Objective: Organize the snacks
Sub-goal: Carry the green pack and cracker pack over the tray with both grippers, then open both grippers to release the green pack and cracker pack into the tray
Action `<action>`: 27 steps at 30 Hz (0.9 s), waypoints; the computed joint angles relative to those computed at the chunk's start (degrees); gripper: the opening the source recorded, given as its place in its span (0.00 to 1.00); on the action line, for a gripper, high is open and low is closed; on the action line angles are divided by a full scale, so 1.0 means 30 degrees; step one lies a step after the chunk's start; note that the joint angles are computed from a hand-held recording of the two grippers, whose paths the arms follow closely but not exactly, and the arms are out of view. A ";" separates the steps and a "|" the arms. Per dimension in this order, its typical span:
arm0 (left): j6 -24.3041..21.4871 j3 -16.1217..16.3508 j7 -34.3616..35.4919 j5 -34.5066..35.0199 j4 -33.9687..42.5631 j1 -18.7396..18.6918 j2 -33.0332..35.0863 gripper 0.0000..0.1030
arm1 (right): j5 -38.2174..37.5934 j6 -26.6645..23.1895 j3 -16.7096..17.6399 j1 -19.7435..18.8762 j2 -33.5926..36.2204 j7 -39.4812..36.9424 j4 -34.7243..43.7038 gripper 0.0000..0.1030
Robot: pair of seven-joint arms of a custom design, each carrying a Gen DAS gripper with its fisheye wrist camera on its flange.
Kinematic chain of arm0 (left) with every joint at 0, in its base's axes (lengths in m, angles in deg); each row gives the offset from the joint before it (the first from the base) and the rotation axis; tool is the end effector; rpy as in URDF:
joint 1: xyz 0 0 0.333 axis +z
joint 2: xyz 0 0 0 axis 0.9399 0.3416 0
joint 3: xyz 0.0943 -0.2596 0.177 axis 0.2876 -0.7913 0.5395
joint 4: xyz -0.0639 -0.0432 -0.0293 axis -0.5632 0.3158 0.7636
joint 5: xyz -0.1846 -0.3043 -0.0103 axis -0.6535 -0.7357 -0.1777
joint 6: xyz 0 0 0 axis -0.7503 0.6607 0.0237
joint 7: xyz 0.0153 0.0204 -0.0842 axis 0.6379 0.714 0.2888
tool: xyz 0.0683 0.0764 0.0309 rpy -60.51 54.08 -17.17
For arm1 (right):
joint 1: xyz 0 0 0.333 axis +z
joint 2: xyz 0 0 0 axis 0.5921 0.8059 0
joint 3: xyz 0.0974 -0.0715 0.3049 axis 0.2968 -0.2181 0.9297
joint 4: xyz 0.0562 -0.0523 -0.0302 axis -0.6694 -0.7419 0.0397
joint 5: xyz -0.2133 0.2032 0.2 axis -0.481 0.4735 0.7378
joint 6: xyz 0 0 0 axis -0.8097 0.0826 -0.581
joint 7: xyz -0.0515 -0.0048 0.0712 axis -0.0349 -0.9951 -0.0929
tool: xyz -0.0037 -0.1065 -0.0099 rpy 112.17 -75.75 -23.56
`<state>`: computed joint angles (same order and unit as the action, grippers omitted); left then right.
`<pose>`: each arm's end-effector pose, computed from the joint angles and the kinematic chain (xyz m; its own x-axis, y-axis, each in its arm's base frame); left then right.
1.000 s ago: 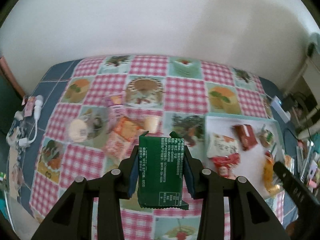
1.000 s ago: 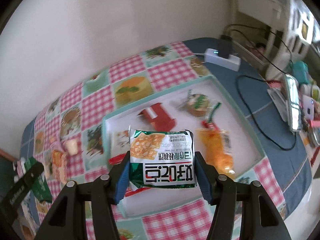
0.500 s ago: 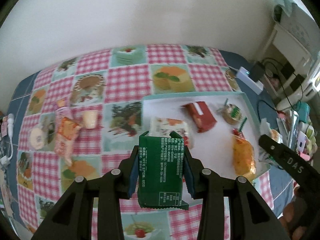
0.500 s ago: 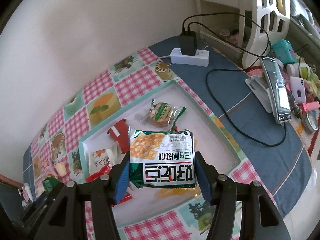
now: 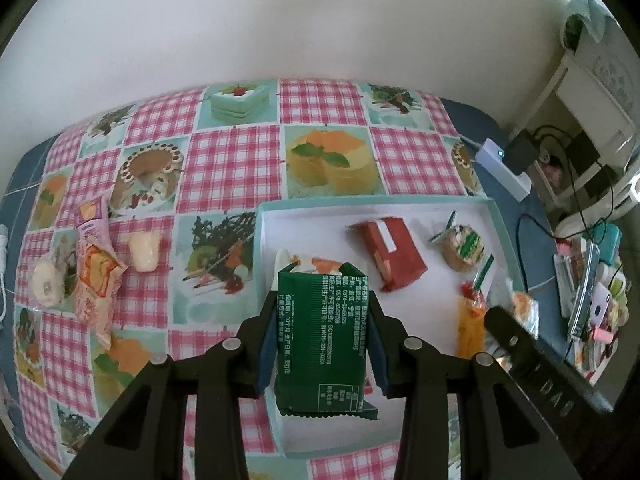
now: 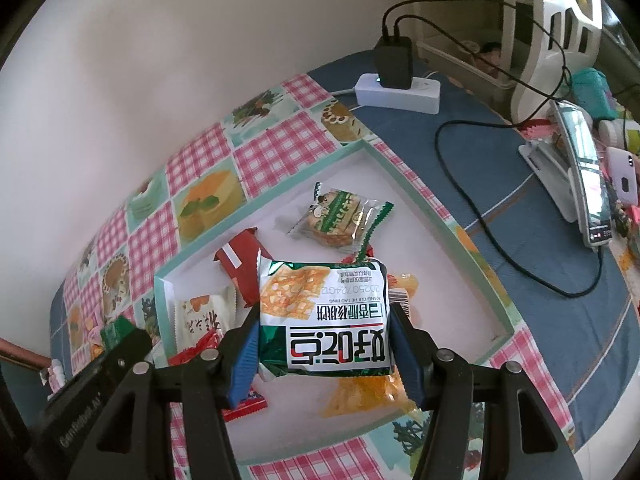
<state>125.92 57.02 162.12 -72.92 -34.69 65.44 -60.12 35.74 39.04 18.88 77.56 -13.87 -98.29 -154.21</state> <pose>0.5184 -0.1384 0.5801 -0.6882 -0.7075 0.1610 -0.6996 0.5883 -0.4055 0.3758 0.4290 0.5829 -0.8693 -0.4456 -0.2138 -0.3516 0.8616 -0.3662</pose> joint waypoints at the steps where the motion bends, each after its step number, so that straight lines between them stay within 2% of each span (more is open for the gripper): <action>1: 0.0000 -0.0032 -0.0078 -0.0051 0.0083 -0.0035 0.0091 0.40 | 0.0025 0.0159 -0.0024 -0.0049 -0.0022 -0.0096 -0.0086 0.61; 14: 0.0587 -0.0507 -0.0875 -0.0198 0.0113 -0.0659 0.0969 0.40 | 0.0518 0.1006 -0.0217 -0.0440 0.0209 -0.1114 -0.0407 0.61; 27: 0.0506 -0.0570 -0.0987 -0.0296 0.0125 -0.0821 0.1197 0.41 | 0.0956 0.0284 -0.0246 -0.0460 0.0317 -0.1093 -0.0088 0.61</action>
<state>127.44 55.31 159.15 -73.81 -34.32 62.98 -56.53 38.60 39.89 18.14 76.18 -12.92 -101.57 -154.47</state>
